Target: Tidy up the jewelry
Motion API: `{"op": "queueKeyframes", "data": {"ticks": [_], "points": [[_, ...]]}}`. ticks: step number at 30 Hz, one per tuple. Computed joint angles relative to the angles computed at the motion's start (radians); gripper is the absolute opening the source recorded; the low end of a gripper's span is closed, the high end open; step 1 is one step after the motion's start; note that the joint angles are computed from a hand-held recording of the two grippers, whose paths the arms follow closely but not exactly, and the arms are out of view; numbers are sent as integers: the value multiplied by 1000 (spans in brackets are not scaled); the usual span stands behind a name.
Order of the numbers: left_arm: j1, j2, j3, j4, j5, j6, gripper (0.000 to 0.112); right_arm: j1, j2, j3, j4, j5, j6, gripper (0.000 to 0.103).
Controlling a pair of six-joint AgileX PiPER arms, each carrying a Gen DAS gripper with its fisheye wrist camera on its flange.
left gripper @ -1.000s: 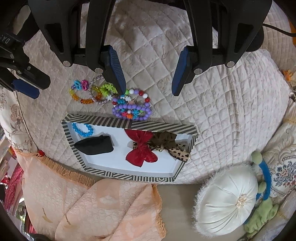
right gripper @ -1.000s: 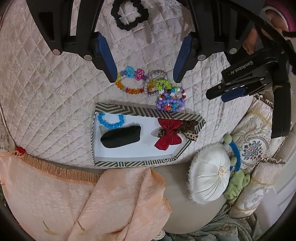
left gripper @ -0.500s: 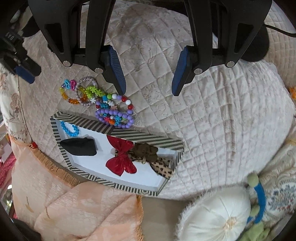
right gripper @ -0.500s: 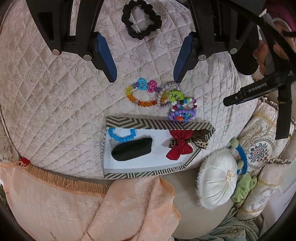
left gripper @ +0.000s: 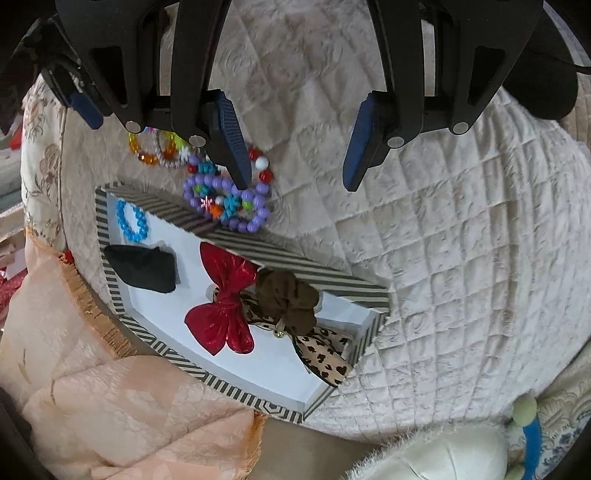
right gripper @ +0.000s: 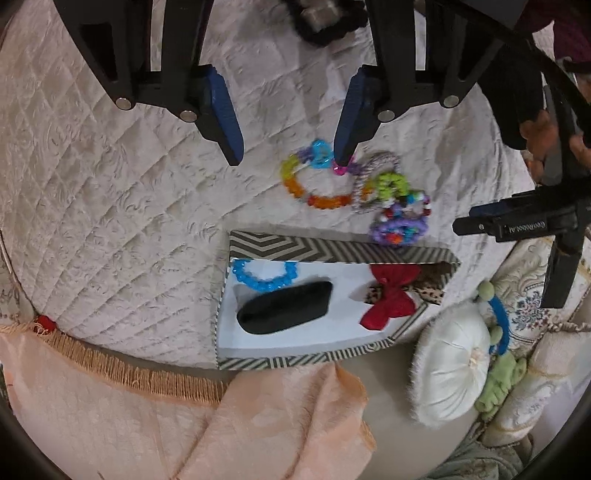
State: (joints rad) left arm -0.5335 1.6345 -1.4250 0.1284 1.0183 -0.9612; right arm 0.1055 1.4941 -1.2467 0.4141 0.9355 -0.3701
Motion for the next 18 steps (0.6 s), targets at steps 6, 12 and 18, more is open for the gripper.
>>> {"op": "queueKeyframes", "data": {"ticks": [6,12,18], "points": [[53,74,-52,-67,-3,64,51,41,86,-51,-28,-13,-6,48],[66,154,-131,-87,3,86,51,55,138,-63,-28,-51,-22,48],[43,200,-166,-35,4,58,40,75,132,-38,-75,-115,-33,28]]}}
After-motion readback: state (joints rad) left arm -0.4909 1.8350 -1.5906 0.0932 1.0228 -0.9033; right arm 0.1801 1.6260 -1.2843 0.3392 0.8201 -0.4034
